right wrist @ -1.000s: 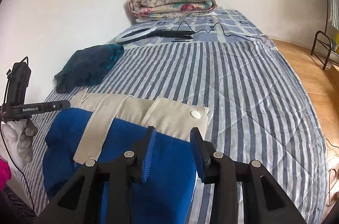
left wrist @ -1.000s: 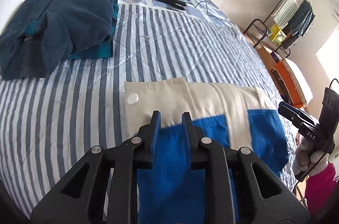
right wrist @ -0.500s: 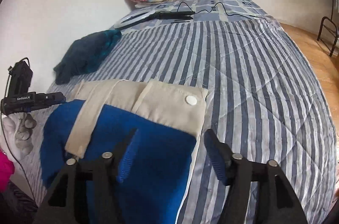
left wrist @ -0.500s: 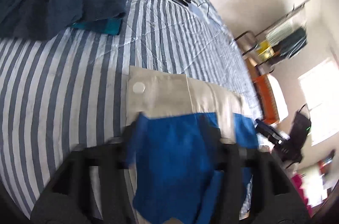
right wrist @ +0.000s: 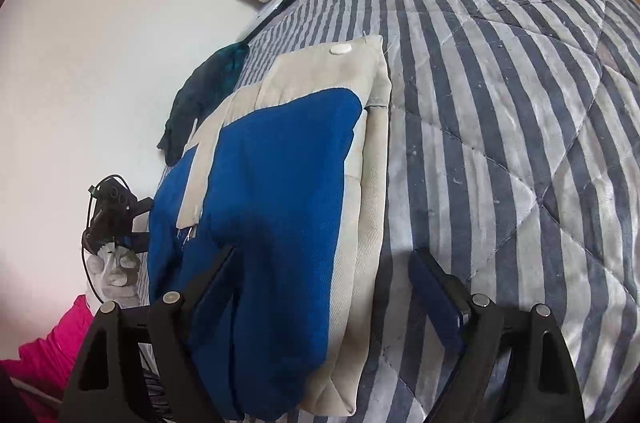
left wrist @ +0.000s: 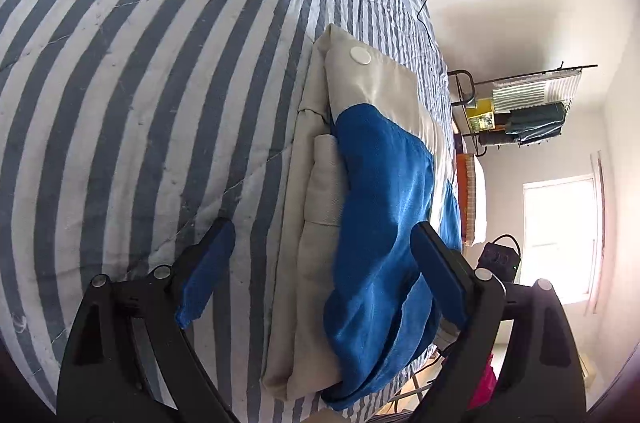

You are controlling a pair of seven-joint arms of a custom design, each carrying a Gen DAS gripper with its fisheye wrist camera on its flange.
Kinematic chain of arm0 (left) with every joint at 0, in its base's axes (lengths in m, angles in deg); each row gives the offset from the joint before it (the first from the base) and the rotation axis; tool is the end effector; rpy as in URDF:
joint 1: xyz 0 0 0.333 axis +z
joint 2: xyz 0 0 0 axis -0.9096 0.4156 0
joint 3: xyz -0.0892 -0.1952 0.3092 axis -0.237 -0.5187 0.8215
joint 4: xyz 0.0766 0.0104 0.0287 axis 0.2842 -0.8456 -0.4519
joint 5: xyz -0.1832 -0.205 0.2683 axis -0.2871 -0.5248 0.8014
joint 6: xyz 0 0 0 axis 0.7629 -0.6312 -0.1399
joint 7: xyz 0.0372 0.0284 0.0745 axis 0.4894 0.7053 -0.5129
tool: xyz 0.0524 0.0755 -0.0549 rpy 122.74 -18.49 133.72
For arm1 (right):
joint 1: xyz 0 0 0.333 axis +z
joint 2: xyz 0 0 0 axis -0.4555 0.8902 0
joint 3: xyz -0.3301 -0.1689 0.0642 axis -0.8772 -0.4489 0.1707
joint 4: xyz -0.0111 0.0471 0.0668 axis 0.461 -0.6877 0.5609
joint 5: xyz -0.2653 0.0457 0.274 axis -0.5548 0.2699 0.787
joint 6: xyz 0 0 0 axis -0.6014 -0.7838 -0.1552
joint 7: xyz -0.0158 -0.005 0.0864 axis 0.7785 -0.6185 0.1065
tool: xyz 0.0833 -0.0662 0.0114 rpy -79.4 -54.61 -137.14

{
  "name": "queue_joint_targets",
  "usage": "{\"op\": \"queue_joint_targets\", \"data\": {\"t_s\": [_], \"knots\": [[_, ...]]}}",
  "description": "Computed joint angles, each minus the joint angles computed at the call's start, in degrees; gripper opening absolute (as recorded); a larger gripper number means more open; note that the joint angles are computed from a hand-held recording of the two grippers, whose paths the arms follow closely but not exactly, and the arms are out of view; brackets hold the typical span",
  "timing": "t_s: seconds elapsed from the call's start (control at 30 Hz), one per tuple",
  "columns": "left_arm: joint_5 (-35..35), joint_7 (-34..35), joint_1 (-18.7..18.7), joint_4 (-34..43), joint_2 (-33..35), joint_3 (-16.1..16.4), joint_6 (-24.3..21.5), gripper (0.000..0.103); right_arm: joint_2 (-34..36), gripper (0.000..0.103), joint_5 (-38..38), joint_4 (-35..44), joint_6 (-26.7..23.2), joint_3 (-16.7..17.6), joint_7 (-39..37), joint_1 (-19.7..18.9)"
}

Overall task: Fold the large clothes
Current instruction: 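Lift the folded bundle with both grippers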

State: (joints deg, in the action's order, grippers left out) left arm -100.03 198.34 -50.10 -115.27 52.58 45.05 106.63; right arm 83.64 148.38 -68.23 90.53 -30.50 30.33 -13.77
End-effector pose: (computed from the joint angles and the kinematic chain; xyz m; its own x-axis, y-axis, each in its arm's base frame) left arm 0.6274 0.0698 0.3946 0.1966 -0.6112 0.7667 -0.9052 -0.4136 -0.0976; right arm 0.5282 0.1453 0.4305 0.0463 -0.7697 -0.6368 -0.9346 0.1916 -0.2996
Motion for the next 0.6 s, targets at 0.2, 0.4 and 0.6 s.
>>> {"op": "queue_joint_targets", "data": {"t_s": [0.2, 0.4, 0.6], "knots": [[6.02, -1.60, -3.55, 2.81, 1.85, -1.22, 5.51, 0.085, 3.32, 0.075, 8.79, 3.19, -1.70, 0.44, -4.67, -0.52], [16.38, -6.79, -8.16, 2.72, 1.25, -2.30, 14.47, 0.047, 3.70, 0.049, -3.73, 4.62, 1.74, 1.57, 3.78, 1.49], [21.50, -5.81, -9.67, -0.45, -2.54, -4.05, 21.27, 0.025, 0.98, 0.026, -23.33, 4.57, 6.07, 1.95, 16.88, 4.38]]}}
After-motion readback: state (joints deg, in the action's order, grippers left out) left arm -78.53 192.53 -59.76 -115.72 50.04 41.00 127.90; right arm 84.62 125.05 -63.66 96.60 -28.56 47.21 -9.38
